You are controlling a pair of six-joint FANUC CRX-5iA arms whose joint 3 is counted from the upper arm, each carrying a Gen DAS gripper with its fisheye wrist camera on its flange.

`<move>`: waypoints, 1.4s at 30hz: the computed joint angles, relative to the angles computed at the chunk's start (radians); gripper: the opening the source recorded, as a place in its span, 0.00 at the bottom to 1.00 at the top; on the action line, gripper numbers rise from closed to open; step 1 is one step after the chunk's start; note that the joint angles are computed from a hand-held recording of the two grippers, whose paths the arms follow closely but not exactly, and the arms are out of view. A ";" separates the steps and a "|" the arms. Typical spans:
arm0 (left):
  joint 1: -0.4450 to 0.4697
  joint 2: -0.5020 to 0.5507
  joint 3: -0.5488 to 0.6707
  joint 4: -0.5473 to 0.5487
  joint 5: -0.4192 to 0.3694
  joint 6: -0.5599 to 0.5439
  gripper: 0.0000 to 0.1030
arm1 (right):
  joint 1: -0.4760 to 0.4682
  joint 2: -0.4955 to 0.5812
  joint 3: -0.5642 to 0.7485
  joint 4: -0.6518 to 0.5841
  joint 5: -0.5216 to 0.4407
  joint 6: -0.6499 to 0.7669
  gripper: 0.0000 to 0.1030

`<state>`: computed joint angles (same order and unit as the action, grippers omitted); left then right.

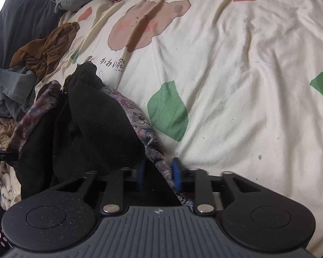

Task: Fold clothes
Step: 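Lift the lining edge with the left tool and spread the black garment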

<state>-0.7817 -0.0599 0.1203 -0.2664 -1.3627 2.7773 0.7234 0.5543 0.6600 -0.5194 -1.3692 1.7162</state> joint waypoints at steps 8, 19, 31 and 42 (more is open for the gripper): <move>-0.059 -0.013 0.032 -0.036 -0.159 0.096 0.02 | -0.002 -0.019 0.000 0.006 -0.007 -0.008 0.00; -0.086 -0.046 0.042 -0.051 -0.344 0.236 0.02 | 0.003 -0.035 -0.010 0.027 -0.015 -0.029 0.00; -0.121 -0.088 -0.019 0.042 -0.440 0.381 0.02 | -0.002 0.002 0.088 -0.013 -0.064 -0.076 0.09; -0.116 -0.100 -0.077 0.102 -0.483 0.466 0.02 | 0.059 0.109 0.258 -0.009 -0.068 -0.040 0.29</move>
